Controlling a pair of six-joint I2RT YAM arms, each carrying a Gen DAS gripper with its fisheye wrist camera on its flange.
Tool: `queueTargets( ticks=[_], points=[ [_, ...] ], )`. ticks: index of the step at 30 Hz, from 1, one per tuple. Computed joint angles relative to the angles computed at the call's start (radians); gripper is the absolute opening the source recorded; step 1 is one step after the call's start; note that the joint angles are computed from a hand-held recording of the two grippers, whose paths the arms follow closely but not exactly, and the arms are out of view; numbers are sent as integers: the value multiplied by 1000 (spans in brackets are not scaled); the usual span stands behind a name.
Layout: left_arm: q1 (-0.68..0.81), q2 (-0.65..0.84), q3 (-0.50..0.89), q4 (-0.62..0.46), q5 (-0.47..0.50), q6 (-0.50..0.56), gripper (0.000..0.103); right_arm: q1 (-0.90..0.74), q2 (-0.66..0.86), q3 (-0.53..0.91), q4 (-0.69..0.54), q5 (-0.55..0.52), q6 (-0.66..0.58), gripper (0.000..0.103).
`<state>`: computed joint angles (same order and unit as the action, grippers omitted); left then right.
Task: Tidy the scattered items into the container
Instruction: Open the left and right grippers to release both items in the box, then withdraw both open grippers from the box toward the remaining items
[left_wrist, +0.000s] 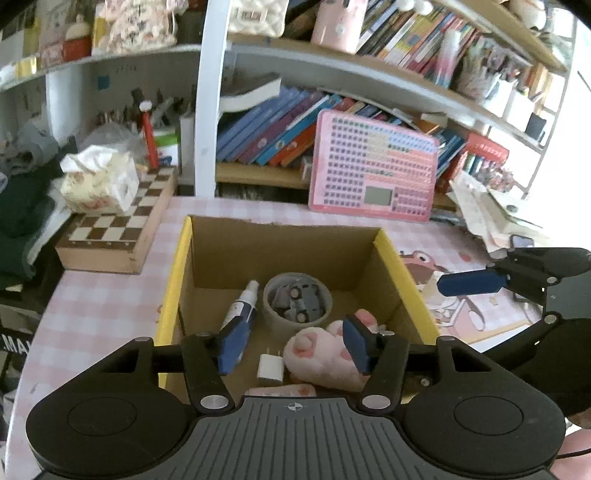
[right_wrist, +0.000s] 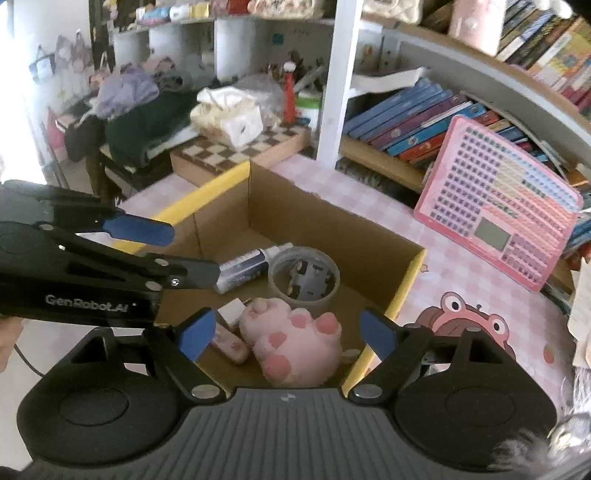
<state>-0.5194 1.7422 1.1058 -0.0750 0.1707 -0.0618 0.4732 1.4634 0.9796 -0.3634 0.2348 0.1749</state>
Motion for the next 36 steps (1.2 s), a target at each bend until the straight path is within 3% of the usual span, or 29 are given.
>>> queueTargets(
  ticks=[10,19,34,36],
  points=[
    [-8,-230,-209,10,-9,2,70,168,-211,-114,-92,195,179,86],
    [-12,-374,-363,-21,-34,1,75,366,-237,-160,-175,373,391,86],
    [-3,-514,-540,-69,-24,46,77,591,-168,-212,-319,407,845,86],
    [-9,-527,-559,-71,-25,49,81,614,-154,-212,-332,408,907,86]
  ],
)
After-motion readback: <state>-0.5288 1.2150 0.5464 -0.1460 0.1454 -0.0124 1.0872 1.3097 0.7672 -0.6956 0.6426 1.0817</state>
